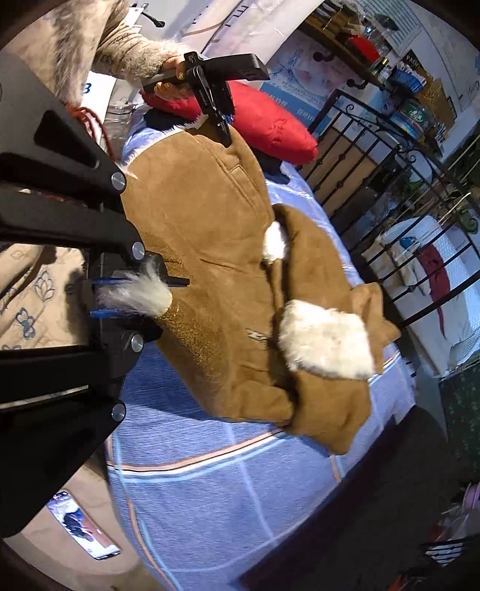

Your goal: Fold large clothes

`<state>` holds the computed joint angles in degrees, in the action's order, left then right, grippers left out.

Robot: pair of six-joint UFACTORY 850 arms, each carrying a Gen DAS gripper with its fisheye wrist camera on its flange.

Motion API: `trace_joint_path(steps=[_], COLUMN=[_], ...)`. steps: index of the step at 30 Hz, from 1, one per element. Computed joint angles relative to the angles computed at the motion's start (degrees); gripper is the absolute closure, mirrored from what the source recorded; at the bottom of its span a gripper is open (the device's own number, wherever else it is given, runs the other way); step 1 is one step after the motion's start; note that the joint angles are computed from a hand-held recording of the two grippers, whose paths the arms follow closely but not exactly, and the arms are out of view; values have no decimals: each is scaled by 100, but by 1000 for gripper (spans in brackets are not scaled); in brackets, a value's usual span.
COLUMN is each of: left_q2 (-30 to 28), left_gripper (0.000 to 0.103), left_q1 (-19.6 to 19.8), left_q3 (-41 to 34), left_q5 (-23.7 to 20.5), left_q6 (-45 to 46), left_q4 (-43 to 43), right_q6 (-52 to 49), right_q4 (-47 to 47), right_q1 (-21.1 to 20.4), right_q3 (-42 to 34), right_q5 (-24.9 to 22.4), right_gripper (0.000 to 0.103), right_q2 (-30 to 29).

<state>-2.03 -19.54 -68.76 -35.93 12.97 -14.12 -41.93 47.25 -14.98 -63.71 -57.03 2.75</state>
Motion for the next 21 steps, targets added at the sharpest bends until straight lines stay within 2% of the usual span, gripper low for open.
trace_joint_path(steps=[4,8,12,15,19,21], left_q2=[-623,-1500,-2811,-3727,-4354,-4476], left_gripper=[88,87,86,85,83,81], left_q1=[171,406,652,622,530,606], left_q3=[-898,-2006,-3570,-4636,-5185,-5161], left_q5=[-31,-213,-822,-1197,-1270,-1124], left_q6=[67,-62,-776,-1449,-2049,-2124], left_q4=[-99,-341,-696,-348,61,-209], right_q6=[187,944,1787,2426,2997,3088], right_q4=[65,-61,-520,-1022,-1509,-1523], right_q1=[-24,-52,71,170,273,278], right_q3=[-1182,-2455,-3612,-4246,-4676,-4745], right_q5=[48,131,309,426,517,561], right_gripper=[93,94,94,94,94,94], right_q2=[-790,-1825,-2856,-3548,-4150,-4348])
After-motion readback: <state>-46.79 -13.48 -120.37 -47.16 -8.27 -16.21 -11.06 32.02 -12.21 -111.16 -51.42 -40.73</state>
